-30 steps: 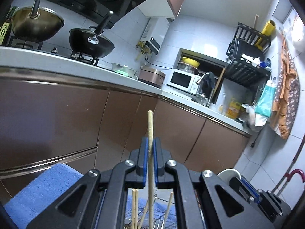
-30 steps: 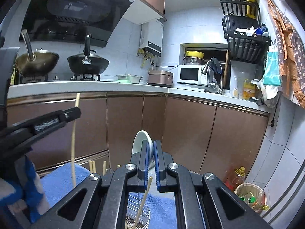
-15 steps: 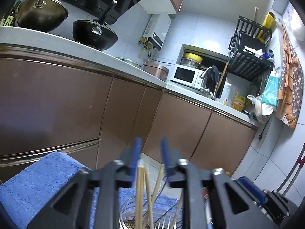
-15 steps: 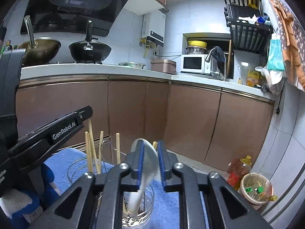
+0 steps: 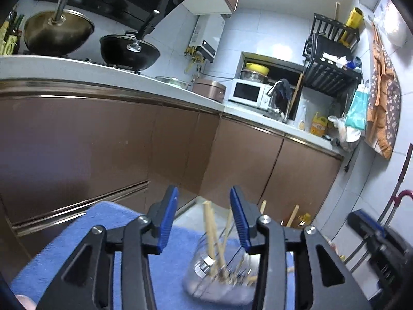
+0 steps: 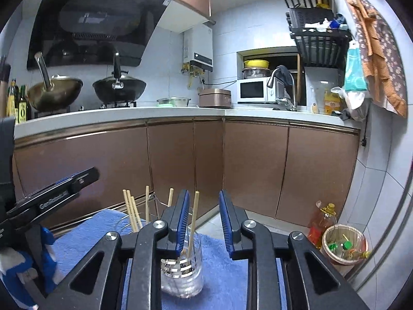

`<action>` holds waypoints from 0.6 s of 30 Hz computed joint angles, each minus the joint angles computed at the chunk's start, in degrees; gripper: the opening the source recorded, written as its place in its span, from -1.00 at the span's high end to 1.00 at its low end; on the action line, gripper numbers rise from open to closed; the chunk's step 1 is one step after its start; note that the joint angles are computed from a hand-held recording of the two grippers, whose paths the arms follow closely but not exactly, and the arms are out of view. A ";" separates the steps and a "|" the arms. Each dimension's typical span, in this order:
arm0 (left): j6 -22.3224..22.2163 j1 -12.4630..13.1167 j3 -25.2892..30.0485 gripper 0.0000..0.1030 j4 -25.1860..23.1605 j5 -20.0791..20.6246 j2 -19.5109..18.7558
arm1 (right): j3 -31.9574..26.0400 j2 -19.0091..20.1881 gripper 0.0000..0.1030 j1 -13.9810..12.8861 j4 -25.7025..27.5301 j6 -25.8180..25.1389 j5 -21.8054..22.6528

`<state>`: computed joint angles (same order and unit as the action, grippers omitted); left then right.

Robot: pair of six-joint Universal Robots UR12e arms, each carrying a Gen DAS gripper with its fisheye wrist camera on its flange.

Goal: Organize utensils
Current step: 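Lower the chopstick and spoon into the holder and open both tools, then withdraw both open tools from the holder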

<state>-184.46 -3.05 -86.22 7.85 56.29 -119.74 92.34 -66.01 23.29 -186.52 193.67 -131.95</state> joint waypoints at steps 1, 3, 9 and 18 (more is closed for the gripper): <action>0.72 0.53 -1.03 0.19 -0.32 0.04 0.88 | 0.37 -0.36 0.55 0.25 0.22 0.56 -0.22; 2.29 1.38 -2.94 0.13 -1.24 0.83 2.62 | 1.33 -1.30 0.54 0.99 0.71 1.73 -0.62; 11.69 3.62 -8.04 0.03 -6.62 1.42 7.52 | 3.27 -3.26 0.33 3.20 4.78 6.23 -0.84; 22.72 5.65 -15.17 0.02 -11.63 2.41 13.44 | 6.61 -5.57 0.30 5.87 9.69 15.59 0.35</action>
